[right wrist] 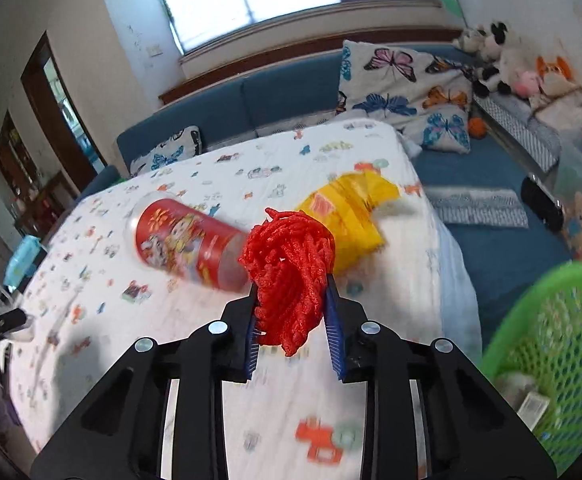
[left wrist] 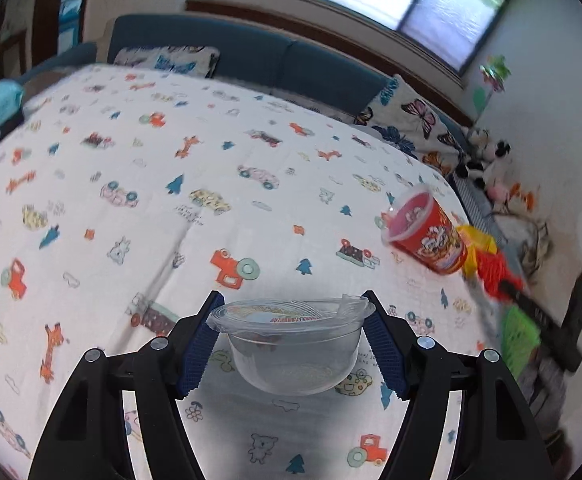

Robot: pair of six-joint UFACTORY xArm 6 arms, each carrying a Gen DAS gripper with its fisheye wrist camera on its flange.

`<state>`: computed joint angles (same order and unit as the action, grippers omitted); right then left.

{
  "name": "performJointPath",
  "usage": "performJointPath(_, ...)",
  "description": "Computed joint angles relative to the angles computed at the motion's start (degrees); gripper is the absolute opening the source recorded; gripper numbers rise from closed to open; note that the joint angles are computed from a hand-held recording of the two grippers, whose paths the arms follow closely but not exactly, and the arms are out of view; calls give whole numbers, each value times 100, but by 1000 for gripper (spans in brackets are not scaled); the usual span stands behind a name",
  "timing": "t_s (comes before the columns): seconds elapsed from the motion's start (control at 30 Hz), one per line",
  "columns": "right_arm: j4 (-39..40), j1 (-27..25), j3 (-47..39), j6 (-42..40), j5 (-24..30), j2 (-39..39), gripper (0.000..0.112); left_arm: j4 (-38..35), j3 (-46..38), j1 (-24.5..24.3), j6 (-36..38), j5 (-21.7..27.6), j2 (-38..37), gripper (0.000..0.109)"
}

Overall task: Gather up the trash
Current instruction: 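Grasp the red tassel with the right tool while the left tool holds the bowl, then lift the red tassel toward the green basket with the right tool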

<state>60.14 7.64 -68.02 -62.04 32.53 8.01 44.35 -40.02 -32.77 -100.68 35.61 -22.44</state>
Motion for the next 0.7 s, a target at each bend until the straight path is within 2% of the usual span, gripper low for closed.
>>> performJointPath(0.03, 25, -15, 49, 8, -15, -44, 28, -29, 57, 34, 89, 24, -72, 67)
performJointPath(0.1, 188, -92, 145, -166, 89, -150, 28, -157, 25, 23, 420, 455, -109, 67)
performJointPath(0.2, 29, -146, 234, -135, 129, -199, 28, -477, 147, 210, 836, 544, -202, 67)
performJointPath(0.4, -140, -67, 604, -121, -143, -470, 28, 81, 45, 181, 607, 661, -225, 67)
performJointPath(0.5, -99, -110, 874, -198, -235, -771, 28, 118, -65, 92, 600, 500, -78, 67)
performJointPath(0.7, -112, -326, 1291, -210, -120, -1337, 28, 259, -238, -134, 421, 455, 93, 67)
